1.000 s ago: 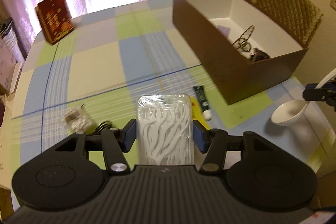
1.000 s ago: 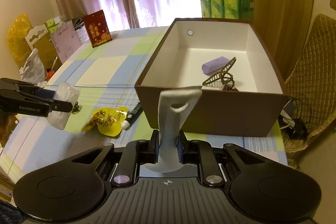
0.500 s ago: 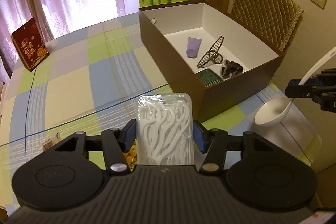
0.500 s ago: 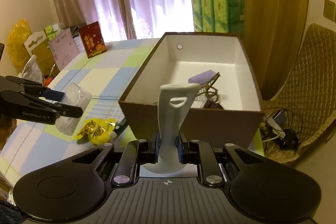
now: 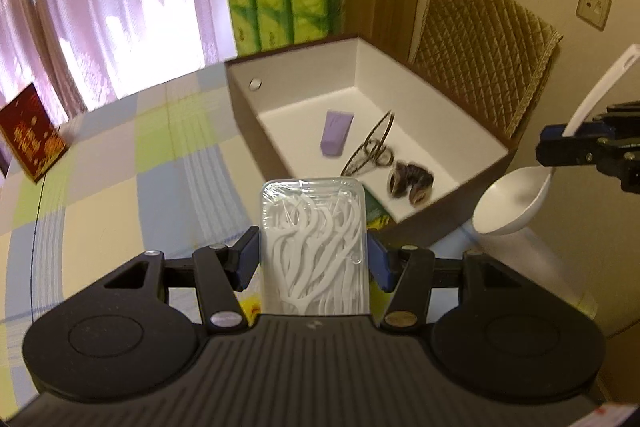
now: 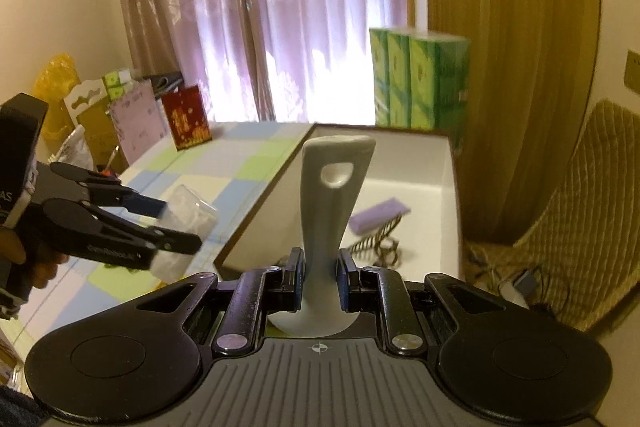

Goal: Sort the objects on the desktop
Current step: 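Carry the floss-pick box and rice paddle with both tools over the brown box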

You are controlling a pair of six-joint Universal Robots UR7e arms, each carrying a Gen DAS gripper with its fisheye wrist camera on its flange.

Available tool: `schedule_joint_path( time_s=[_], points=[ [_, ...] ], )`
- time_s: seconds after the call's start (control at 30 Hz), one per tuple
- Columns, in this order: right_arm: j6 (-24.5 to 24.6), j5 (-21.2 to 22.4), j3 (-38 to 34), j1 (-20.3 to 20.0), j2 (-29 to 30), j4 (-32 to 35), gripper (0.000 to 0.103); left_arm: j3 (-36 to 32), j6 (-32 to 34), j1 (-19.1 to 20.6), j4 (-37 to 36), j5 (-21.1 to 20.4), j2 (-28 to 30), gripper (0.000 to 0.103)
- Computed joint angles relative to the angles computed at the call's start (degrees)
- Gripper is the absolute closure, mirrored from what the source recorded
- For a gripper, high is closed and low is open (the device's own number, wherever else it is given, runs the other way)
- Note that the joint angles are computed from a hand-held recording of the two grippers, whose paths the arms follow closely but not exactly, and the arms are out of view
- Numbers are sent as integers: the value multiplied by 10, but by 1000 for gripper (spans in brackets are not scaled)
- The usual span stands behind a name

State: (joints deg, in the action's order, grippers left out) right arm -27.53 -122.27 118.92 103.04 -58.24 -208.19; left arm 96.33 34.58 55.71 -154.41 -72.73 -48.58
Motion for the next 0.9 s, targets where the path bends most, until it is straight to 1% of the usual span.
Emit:
schedule_joint_path(
  time_s=[0.2, 0.4, 0.57, 0.67, 0.9],
  points=[
    [-42, 17, -39, -16, -3, 18, 89, -34, -5, -18, -6, -11, 35, 52],
    [-76, 39, -90, -41, 6, 48, 89, -94, -23, -30, 15, -21, 82, 52],
    [-99, 55, -132, -61, 21, 71, 89, -154, -36, -34, 45, -7, 127, 52],
    [-102, 69, -156, -73, 28, 88, 89, -184, -42, -34, 56, 4, 152, 52],
    [-125, 72, -225, -94, 58, 127, 89, -259, -69, -31, 98, 29, 208, 52]
  ],
)
